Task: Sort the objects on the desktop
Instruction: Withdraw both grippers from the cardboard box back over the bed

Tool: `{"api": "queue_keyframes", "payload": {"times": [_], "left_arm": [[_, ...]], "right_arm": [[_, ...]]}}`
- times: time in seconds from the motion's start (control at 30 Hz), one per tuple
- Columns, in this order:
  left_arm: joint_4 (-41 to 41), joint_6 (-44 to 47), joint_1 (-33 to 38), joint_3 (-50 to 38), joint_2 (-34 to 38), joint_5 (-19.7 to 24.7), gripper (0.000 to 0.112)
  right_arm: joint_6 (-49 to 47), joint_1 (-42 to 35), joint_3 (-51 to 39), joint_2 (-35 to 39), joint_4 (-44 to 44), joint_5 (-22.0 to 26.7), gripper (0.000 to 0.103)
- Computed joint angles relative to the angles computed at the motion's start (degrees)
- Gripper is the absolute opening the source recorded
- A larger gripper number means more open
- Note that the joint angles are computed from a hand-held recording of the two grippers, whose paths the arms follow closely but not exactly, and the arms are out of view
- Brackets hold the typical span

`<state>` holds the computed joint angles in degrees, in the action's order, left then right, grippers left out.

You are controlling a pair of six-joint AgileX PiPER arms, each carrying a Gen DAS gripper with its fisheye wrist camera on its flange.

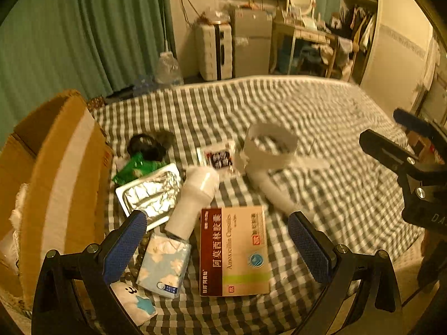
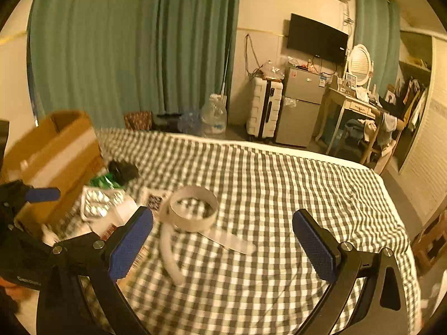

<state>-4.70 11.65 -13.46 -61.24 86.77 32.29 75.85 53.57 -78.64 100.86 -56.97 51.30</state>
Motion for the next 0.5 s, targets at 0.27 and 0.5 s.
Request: {"api": "queue_keyframes", "payload": {"times": [0.27, 0.5], "left_arm": [[-3.55, 5.05, 0.78, -0.25, 4.49, 2.44, 0.103], [-4.19, 6.34, 0.10, -2.54, 9.29, 6.24, 0.103]], "right_arm": [[-6.79, -3.55, -0.08, 1.90, 7.17, -5.39, 0.100], [-15.80, -5.52, -3.03, 4.88, 15.93, -6.77, 0.099]]}}
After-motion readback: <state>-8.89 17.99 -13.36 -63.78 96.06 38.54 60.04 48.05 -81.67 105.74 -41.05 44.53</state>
